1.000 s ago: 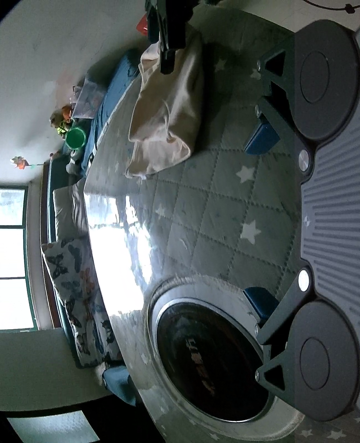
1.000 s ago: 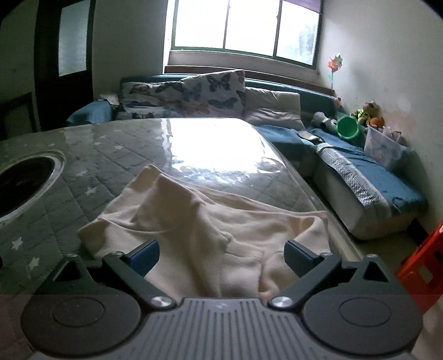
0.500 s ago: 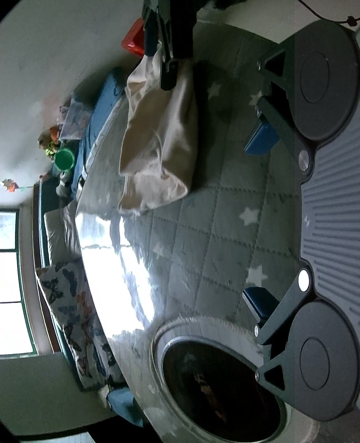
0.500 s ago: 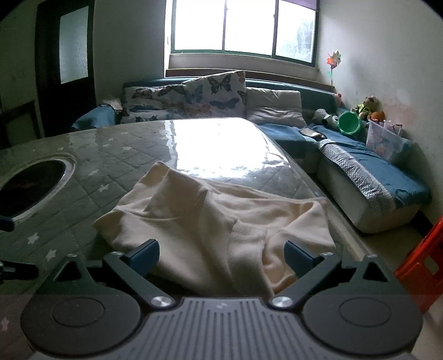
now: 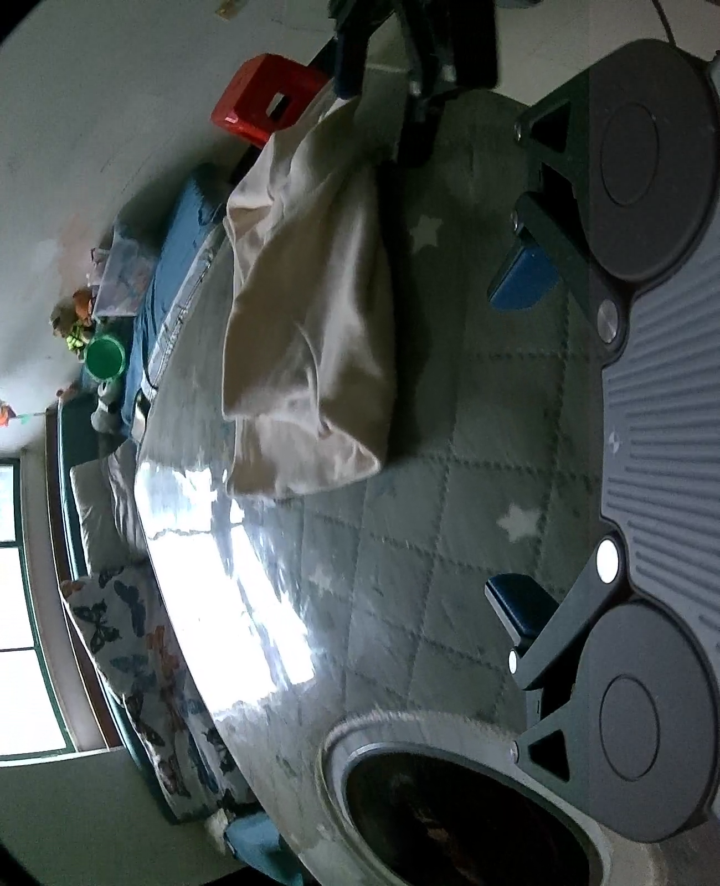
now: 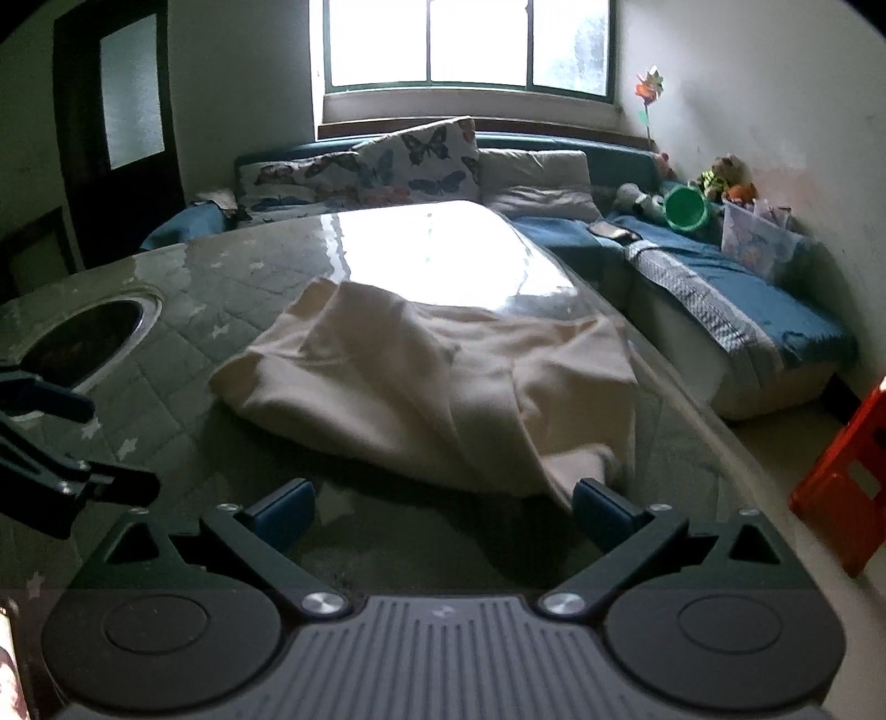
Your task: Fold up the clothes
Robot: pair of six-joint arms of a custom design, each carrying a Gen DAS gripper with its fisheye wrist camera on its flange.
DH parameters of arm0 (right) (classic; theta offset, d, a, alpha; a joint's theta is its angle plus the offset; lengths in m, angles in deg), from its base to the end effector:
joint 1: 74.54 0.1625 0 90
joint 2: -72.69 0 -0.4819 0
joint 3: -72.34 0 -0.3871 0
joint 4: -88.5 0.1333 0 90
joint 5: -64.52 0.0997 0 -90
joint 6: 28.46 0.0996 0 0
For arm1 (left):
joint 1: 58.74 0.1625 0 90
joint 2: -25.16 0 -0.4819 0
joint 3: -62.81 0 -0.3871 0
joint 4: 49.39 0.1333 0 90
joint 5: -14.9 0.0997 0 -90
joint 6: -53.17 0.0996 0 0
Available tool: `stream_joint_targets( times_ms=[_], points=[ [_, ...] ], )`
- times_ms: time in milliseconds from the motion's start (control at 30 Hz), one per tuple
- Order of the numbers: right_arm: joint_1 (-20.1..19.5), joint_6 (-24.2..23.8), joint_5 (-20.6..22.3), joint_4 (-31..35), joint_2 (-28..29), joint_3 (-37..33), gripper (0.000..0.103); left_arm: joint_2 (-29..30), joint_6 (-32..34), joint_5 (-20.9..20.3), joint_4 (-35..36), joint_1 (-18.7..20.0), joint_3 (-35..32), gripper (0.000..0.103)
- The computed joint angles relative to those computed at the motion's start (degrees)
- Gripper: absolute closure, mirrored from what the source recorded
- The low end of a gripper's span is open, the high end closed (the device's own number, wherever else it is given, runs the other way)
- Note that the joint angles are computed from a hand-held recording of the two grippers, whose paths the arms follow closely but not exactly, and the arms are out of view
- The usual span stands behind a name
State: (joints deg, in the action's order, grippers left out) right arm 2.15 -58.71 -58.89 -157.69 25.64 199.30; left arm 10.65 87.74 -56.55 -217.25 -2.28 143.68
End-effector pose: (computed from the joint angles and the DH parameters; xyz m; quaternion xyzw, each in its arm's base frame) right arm -0.0389 -0.5052 0.2112 -0.0646 -0.7712 0.4654 0.4294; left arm -0.2704 -0.7065 -0.1440 0.5365 0.8226 -0.0974 0.1612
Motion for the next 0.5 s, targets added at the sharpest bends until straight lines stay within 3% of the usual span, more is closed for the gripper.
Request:
stream_joint_targets(
  times_ms=[333, 500],
  points=[
    [-1.7, 6.1, -0.3, 0.3, 0.0, 2.4, 0.002, 1.3, 0.6, -0.2, 1.7, -1.4, -0.9, 0.0],
    [-1.7, 6.1, -0.5, 0.2, -0.1, 2.1, 0.002, 1.8, -0.2, 0.5, 2.7, -1.6, -2.0, 0.0]
  ],
)
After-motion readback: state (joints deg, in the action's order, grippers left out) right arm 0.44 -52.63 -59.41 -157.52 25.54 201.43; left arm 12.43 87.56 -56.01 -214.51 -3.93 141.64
